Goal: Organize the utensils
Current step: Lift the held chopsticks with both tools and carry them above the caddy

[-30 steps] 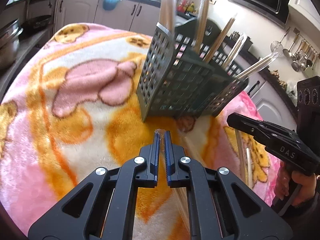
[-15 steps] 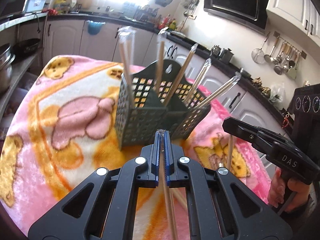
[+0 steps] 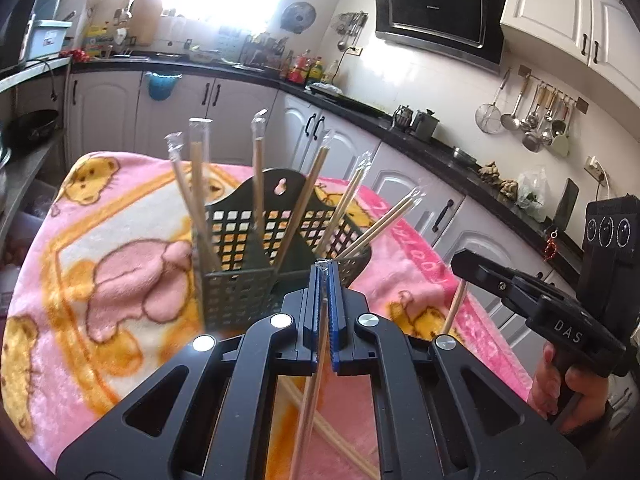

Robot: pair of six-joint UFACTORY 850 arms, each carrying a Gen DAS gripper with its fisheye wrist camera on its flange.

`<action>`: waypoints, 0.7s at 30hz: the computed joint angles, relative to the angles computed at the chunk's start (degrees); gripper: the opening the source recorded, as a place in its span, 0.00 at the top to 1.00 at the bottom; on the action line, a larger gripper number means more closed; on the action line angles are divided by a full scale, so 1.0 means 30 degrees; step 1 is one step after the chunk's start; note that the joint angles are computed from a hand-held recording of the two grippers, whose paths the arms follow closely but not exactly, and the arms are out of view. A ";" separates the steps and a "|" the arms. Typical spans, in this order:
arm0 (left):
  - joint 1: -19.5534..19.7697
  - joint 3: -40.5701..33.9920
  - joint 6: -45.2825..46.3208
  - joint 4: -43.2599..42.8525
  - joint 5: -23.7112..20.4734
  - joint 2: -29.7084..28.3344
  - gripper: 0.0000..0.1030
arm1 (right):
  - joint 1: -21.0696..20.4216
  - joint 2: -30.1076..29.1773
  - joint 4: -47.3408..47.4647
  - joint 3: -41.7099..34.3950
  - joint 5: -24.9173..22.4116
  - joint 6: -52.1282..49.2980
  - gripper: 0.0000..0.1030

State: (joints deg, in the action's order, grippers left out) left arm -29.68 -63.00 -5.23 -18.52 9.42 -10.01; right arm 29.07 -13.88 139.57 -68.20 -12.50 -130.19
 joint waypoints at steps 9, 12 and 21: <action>-0.0172 -0.1055 0.0260 0.0256 0.0362 -0.0408 0.98 | -0.0229 0.0595 0.2831 0.0435 -0.0421 -0.2548 0.95; -0.0162 -0.1537 0.0135 0.0557 0.0442 -0.0578 0.98 | -0.0273 0.0697 0.3429 0.0403 -0.0513 -0.3129 0.95; -0.0138 -0.2710 -0.0087 0.1250 0.0594 -0.1014 0.98 | -0.0327 0.1011 0.4879 0.0279 -0.0840 -0.4781 0.95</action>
